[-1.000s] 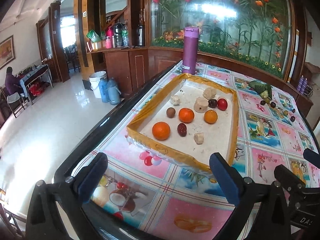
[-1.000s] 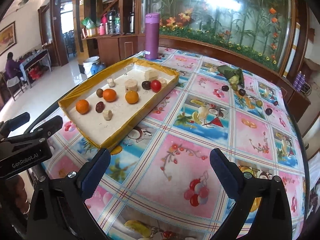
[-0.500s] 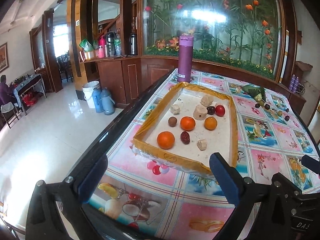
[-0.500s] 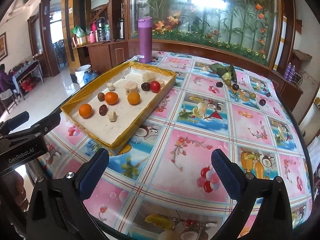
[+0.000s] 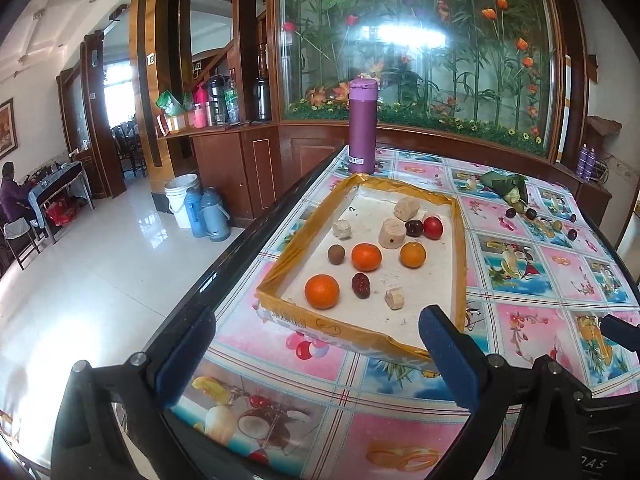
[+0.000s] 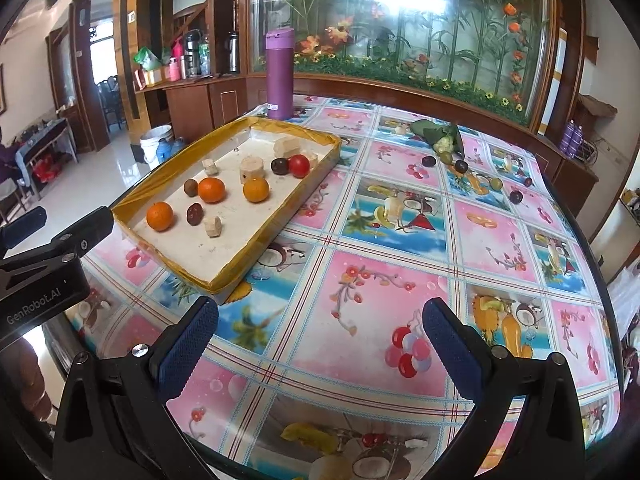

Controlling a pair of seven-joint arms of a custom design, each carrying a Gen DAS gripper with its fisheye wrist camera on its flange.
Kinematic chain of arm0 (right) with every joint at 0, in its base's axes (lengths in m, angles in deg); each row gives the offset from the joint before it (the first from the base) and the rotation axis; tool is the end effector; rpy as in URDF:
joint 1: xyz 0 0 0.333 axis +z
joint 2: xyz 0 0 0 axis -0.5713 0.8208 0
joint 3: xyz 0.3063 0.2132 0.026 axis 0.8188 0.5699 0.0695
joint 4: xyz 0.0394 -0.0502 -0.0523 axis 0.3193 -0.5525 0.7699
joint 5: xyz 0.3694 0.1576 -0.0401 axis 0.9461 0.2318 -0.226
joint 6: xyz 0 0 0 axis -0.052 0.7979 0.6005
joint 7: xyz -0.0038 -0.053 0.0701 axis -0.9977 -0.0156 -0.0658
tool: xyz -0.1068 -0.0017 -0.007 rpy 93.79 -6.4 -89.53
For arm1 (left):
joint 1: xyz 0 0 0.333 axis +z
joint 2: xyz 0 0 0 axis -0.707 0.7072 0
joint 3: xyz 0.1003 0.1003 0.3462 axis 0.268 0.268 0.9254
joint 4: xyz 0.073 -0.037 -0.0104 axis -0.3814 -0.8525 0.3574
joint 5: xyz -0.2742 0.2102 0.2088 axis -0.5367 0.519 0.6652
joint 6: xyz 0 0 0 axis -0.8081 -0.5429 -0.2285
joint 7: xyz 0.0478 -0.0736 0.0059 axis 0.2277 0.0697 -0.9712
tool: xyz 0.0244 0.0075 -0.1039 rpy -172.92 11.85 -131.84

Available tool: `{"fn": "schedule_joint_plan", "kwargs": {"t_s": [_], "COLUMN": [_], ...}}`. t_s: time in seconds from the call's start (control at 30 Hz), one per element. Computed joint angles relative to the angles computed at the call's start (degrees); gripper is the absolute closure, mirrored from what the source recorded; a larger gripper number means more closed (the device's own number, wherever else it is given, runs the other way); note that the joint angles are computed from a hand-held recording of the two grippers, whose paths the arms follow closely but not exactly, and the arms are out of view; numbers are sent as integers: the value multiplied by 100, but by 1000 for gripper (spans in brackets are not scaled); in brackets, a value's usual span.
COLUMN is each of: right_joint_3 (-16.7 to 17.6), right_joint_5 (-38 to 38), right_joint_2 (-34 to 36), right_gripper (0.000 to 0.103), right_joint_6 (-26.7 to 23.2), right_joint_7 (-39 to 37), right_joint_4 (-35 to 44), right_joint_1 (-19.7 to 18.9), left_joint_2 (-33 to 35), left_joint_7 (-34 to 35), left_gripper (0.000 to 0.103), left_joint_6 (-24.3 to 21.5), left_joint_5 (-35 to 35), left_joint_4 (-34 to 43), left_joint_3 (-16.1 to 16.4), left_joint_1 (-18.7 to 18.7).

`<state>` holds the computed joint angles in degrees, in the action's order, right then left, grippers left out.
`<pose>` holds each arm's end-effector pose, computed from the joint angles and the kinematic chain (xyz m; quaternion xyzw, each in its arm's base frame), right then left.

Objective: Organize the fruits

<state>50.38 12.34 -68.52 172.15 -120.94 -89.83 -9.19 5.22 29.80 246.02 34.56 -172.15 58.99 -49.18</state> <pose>0.5605 0.2946 0.3566 -0.5816 0.7107 -0.3218 0.2304 0.6502 -0.1394 0.3531 -0.5440 0.6974 -0.3597 0.2970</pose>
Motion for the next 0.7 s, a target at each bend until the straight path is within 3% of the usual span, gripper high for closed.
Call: {"fn": "schedule_joint_plan", "kwargs": {"t_s": [0.17, 0.37, 0.57, 0.7], "right_joint_3": [-3, -17, -20, -27], "right_joint_5": [51, 68, 112, 91], "right_joint_2": [11, 31, 45, 34], "right_gripper": [0, 0, 0, 0], "right_joint_6": [15, 3, -6, -47], "right_joint_7": [-70, -144, -190, -169], "right_joint_4": [9, 40, 58, 56], "right_joint_1": [-12, -1, 8, 29], "left_joint_2": [3, 133, 186, 179], "left_joint_7": [-64, -546, -596, -572], "left_gripper": [0, 0, 0, 0], "left_joint_6": [-246, -750, -842, -732], "left_joint_5": [222, 889, 1065, 1093], "left_joint_4": [41, 150, 183, 143], "left_joint_3": [-182, -1196, -1396, -1345], "left_joint_1": [209, 1304, 1522, 1473]}}
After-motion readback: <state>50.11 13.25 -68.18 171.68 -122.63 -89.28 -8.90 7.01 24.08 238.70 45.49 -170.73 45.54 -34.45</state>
